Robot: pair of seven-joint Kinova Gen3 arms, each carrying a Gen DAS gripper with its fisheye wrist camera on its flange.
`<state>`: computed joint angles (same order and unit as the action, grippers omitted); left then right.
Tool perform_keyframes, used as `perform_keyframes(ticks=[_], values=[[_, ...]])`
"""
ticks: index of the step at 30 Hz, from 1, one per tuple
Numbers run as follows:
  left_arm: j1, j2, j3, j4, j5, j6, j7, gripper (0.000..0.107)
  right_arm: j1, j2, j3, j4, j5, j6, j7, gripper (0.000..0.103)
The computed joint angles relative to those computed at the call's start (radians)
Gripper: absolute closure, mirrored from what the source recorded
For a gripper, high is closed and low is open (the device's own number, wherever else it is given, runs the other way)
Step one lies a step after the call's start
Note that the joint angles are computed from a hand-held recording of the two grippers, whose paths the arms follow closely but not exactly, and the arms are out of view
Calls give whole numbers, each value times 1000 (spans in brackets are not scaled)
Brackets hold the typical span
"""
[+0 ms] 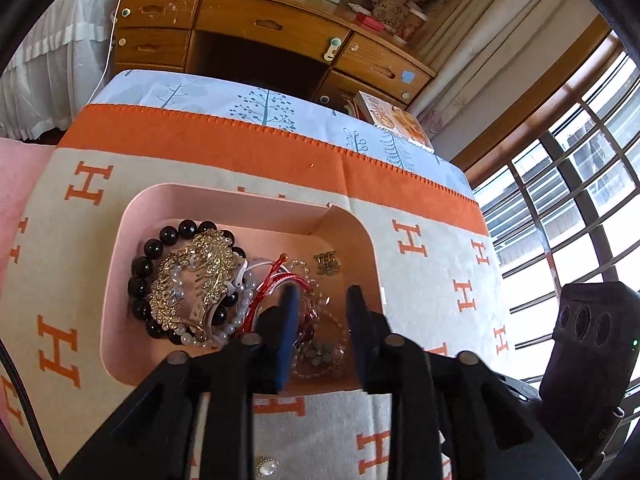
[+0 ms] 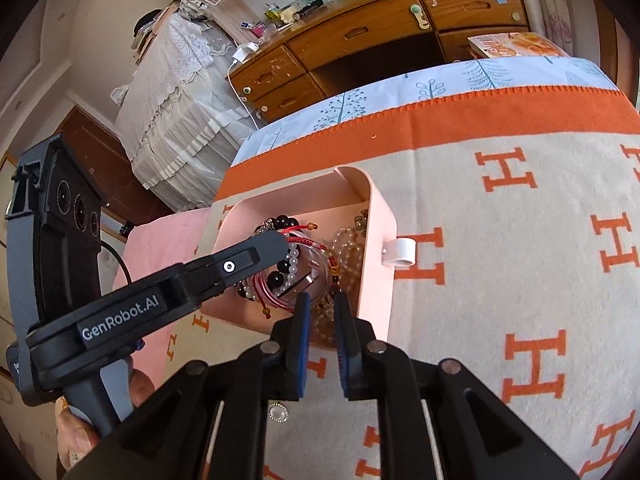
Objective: Organize jewelry
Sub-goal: 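Withdraw both tools and move the left tool to the pink-gem ring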
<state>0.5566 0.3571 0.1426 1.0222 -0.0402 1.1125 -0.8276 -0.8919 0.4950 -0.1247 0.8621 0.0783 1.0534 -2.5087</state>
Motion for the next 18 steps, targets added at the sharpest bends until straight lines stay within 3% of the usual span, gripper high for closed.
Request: perform_keyframes(ticks=[2, 8, 18], values=[[29, -5, -13, -2, -50, 12, 14, 63, -6, -22, 4, 35, 10, -30, -11, 81], [66, -59, -10, 36, -129, 28, 12, 62, -57, -70, 11, 71, 94, -31, -39, 80], [102, -253, 49, 242, -287, 16, 174, 43, -163, -128, -17, 130, 214, 12, -77, 80]])
